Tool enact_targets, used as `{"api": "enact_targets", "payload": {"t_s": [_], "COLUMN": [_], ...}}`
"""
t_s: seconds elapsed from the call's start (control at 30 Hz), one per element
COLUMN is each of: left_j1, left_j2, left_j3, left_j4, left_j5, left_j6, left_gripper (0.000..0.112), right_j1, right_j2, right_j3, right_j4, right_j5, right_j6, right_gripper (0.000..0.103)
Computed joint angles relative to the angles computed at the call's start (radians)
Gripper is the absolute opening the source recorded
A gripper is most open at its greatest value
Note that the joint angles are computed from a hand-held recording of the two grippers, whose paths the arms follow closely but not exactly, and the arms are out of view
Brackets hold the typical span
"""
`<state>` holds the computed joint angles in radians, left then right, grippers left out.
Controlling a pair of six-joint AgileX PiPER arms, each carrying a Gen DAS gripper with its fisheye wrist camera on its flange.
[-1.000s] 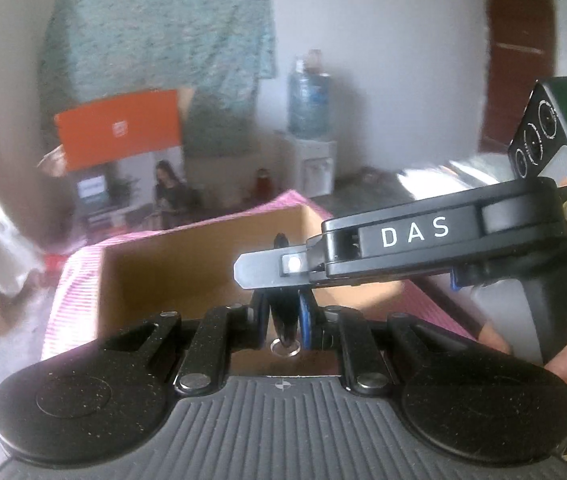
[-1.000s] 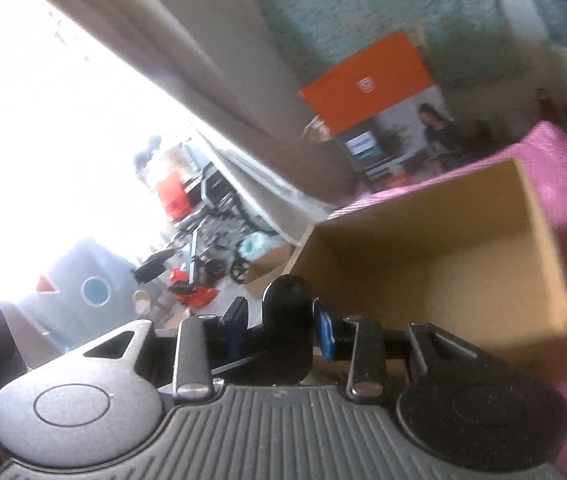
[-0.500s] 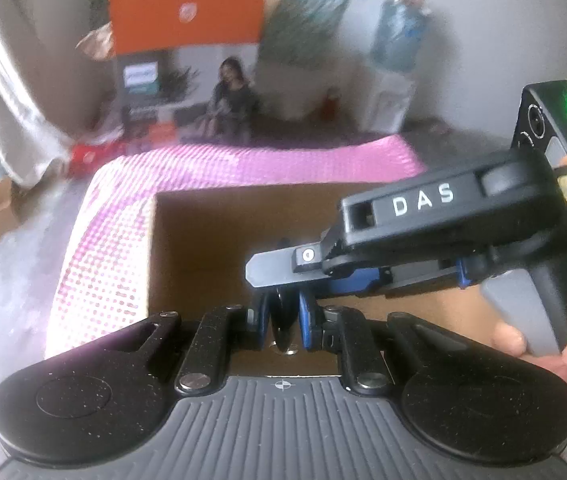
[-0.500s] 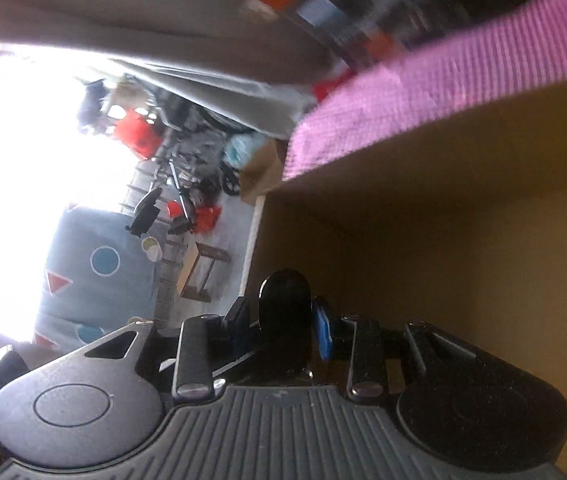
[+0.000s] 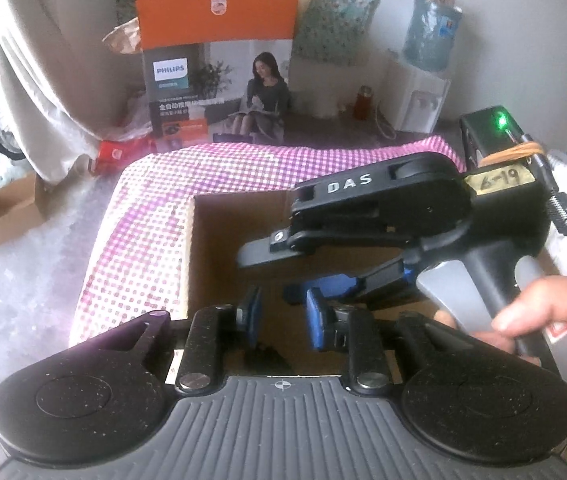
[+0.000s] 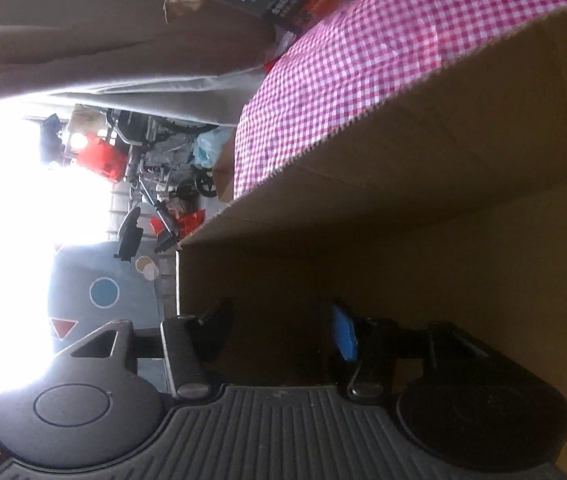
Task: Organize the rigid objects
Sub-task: 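Carry the black cylinder with the right gripper into the cardboard box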
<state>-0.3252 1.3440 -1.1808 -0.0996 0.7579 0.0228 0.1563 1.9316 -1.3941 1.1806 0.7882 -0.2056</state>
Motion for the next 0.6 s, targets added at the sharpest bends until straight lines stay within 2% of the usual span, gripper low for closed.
{"api": "enact_targets", "payload": {"t_s": [0.2,0.33,0.47,0.6], "left_j1": [0.046,0.07,0.085,0.108], "left_j2": [-0.093,-0.172,-0.25,-0.325], "left_j3": [0.029,0.047,0.074,0.13], "left_j4": [-0.079,-0.125,-0.117,-0.068], "left_j5": [-0.001,0.027,0.057,0.062], "left_j6": [0.053,0.071,0.04,-0.007], "left_gripper": [0.025,0.027,0.032,0.041], "right_j1": [-0.016,-0.019,0.037,0.13], "right_j2": [-0.149,-0.242,-0.278,-0.191], "right_j3": [0.106,0.135,0.081,-0.053], "right_j4": [0.008,-0.086,-0.353,-0.579], "right_j5": [-0.027,-0.029,0.011,0.126], "right_j6": [-0.045,-0.009,0.132,0.226], "right_gripper": [0.056,0.056,0.055,0.053]}}
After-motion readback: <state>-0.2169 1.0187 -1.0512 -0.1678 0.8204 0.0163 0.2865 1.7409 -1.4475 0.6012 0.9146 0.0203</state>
